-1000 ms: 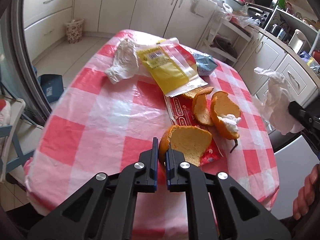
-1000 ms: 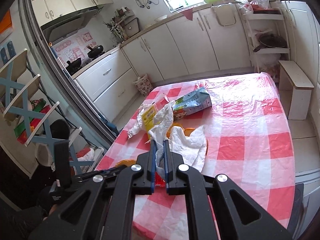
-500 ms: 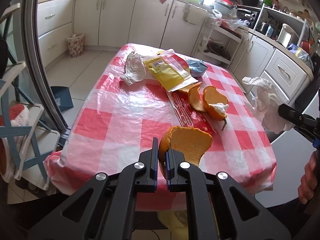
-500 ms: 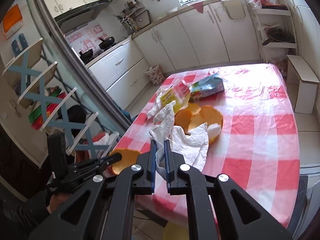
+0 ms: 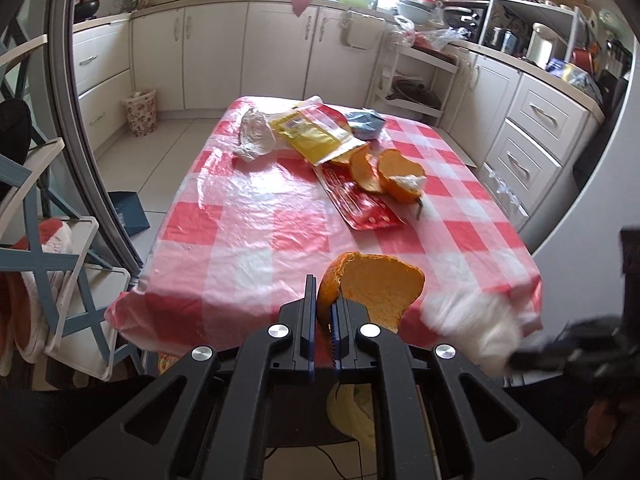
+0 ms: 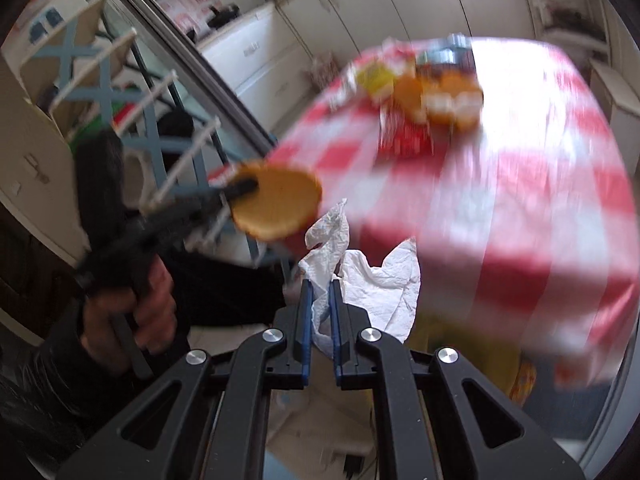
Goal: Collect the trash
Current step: 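Grasp an orange peel with the left tool while the right tool carries tissue to the bucket, then lower the orange peel into the yellow bucket and open the left tool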
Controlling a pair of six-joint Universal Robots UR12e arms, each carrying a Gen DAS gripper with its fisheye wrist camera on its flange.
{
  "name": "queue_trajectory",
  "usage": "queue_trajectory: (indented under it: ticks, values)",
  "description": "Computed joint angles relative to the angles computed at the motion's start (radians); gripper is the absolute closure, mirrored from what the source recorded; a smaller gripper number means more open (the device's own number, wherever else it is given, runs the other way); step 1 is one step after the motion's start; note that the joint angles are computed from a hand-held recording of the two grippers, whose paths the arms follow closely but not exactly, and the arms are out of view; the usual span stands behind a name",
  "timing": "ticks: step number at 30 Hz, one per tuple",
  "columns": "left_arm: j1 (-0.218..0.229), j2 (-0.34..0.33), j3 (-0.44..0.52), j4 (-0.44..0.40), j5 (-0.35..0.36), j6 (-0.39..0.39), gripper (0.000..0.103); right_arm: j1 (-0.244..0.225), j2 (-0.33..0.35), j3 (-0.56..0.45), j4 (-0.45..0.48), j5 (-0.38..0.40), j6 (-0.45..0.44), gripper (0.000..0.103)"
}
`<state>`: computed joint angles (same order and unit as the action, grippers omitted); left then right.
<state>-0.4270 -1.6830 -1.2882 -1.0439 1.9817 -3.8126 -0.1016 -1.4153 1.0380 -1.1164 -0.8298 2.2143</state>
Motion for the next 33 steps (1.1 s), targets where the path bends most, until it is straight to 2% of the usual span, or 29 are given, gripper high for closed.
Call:
queue_trajectory:
  ticks: [7, 8, 11, 14, 18, 21, 25, 27, 30, 33]
  values:
    - [-0.027, 0.007, -0.008, 0.014, -0.005, 0.028, 0.097, 0.028, -0.023, 0.067, -0.041, -0.202, 0.127, 0.093]
    - [-0.032, 0.008, -0.009, 0.015, -0.004, 0.032, 0.097, 0.035, -0.02, 0.068, -0.042, -0.235, 0.138, 0.09]
    - [-0.042, 0.011, -0.012, 0.018, -0.004, 0.04, 0.097, 0.047, -0.025, 0.083, -0.076, -0.289, 0.167, 0.063]
    - [-0.051, 0.013, -0.014, 0.018, -0.007, 0.048, 0.097, 0.043, -0.036, 0.098, -0.11, -0.298, 0.188, 0.061]
    - [-0.064, 0.009, -0.014, 0.013, -0.018, 0.064, 0.097, 0.02, -0.065, 0.127, -0.185, -0.249, 0.221, 0.059]
    - [-0.076, -0.002, -0.007, 0.003, -0.03, 0.088, 0.097, -0.011, -0.101, 0.167, -0.274, -0.17, 0.261, 0.056]
    - [-0.093, -0.021, 0.012, -0.009, -0.034, 0.118, 0.097, -0.067, -0.14, 0.218, -0.392, -0.01, 0.347, 0.052]
    - [-0.099, -0.03, 0.021, -0.015, -0.037, 0.128, 0.097, -0.085, -0.151, 0.236, -0.447, 0.039, 0.389, 0.05]
    - [-0.109, -0.047, 0.039, -0.027, -0.044, 0.146, 0.097, -0.099, -0.157, 0.256, -0.515, 0.084, 0.449, 0.05]
    - [-0.112, -0.067, 0.06, -0.045, -0.086, 0.168, 0.097, -0.109, -0.161, 0.267, -0.559, 0.116, 0.493, 0.05]
